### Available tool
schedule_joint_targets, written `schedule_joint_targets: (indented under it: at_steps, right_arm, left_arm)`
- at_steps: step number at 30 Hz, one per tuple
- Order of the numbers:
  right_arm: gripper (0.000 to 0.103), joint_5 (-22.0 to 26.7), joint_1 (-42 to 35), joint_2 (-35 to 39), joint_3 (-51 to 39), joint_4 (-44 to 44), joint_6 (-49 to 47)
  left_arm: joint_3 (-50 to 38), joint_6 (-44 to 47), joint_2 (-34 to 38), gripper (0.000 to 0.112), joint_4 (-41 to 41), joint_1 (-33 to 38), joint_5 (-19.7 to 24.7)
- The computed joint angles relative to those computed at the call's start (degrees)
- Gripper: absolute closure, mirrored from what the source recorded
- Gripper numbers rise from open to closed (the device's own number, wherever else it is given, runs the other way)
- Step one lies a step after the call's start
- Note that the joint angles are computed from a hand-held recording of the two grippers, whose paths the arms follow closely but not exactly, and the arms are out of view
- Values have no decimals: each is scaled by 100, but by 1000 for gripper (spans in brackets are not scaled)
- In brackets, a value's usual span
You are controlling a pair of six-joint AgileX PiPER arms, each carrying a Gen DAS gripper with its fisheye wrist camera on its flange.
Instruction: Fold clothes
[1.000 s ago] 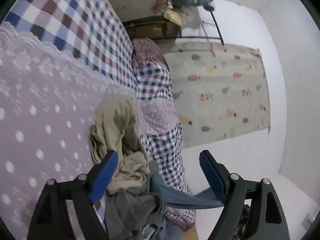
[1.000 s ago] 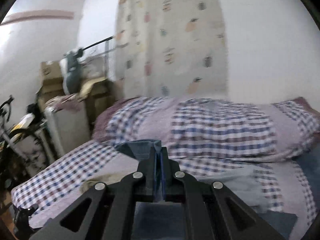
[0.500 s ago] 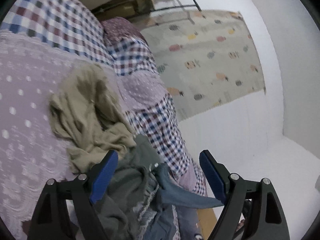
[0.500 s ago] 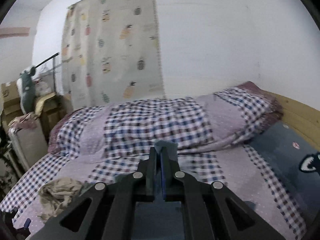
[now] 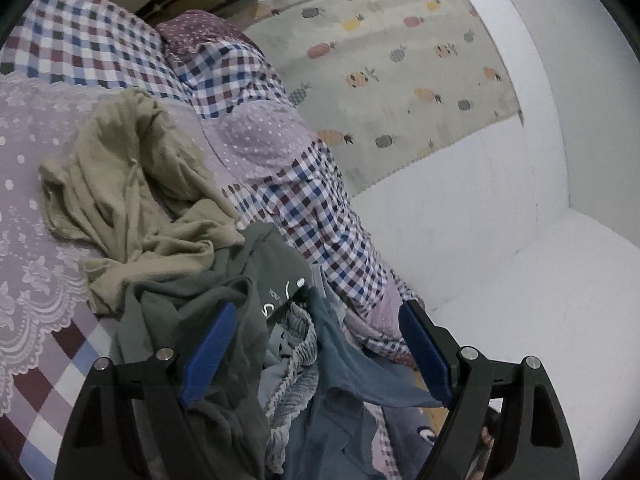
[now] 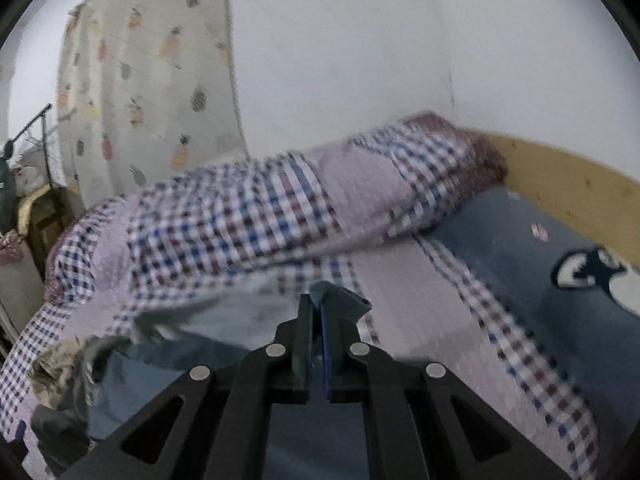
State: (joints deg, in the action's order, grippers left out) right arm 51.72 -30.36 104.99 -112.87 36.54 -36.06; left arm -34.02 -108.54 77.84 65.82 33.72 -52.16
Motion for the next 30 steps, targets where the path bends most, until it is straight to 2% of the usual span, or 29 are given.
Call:
schedule_joint_targets:
  at_steps: [8, 15, 17, 19, 21, 24, 27, 30]
  right_arm:
    - [101, -379, -561, 543, 1186, 173, -657]
    - [101, -493, -1011, 907, 2109, 41, -1067]
    - [97, -360, -975, 1084, 2090, -445, -796]
    - [84, -415, -910, 1132, 2175, -913, -542]
    - [77, -558, -869, 1042, 2336, -1224, -405]
    - [56, -658, -1006, 888, 2453, -753, -917]
    - [51, -555, -1045, 952, 2205, -327, -1248]
    - [50, -318, -882, 1337, 1608, -348, -1246]
  left_arm:
    - [-84, 156, -87, 26, -85, -580, 560]
    - [-127, 277, -32, 26, -306, -964, 784]
    - [-161, 318, -31, 26, -327, -1097, 888]
    - [-191, 345, -27, 26, -326, -1184, 962]
    - [-222, 363, -30, 26, -300, -1258, 1045]
    - [-257, 412, -45, 26, -273, -1352, 1177]
    - [-278, 455, -36, 26, -288, -1411, 1250]
    - [-285, 525, 20, 26, -387, -1446, 1281]
